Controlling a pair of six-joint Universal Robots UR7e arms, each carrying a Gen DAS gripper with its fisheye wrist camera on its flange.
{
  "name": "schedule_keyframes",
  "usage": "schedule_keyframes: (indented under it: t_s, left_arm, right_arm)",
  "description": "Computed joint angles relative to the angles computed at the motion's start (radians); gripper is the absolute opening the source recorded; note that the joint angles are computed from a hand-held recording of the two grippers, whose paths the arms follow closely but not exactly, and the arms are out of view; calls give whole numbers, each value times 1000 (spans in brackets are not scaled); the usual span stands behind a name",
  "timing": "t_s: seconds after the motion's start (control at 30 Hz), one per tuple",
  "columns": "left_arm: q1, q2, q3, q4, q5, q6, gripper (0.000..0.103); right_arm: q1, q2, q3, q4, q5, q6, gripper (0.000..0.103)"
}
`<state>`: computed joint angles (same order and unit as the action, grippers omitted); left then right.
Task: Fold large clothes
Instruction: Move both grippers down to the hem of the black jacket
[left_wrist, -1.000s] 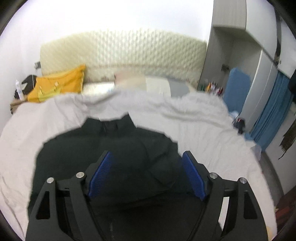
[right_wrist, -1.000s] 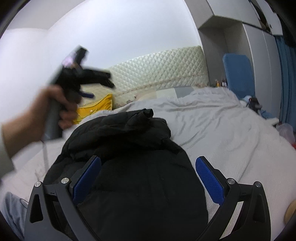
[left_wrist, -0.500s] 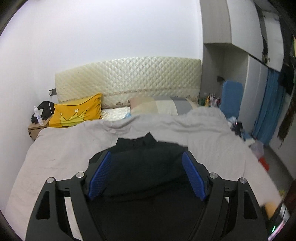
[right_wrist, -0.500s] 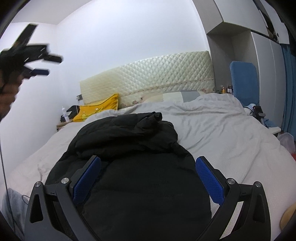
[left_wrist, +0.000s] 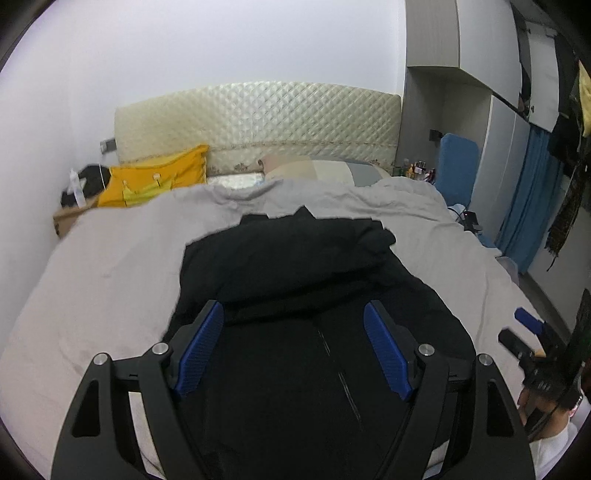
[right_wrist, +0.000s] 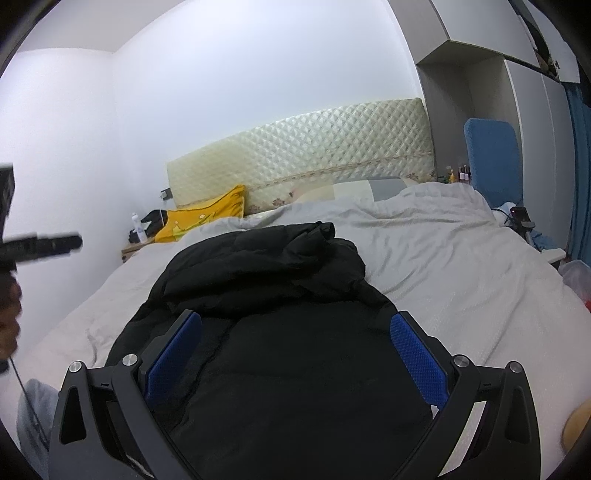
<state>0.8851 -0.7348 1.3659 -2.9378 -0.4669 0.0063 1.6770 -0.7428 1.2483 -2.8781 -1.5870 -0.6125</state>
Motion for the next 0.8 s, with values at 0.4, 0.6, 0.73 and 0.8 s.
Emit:
schedule_keyframes:
  t_s: [0.4, 0.6, 0.73, 0.8]
  left_arm:
    - [84, -25, 173, -116, -30, -92, 79]
    - [97, -49, 211, -105, -28, -139, 79]
    - [108, -72, 231, -86, -39, -169, 79]
    - [112, -80, 238, -76, -47, -171, 79]
  right_arm:
    - [-3, 7, -30, 64, -6, 60, 103]
    - [-19, 36, -125, 211, -16, 145, 103]
    - [-31, 59, -205, 335, -12, 198, 103]
    - [-37, 77, -250, 398, -29, 234, 103]
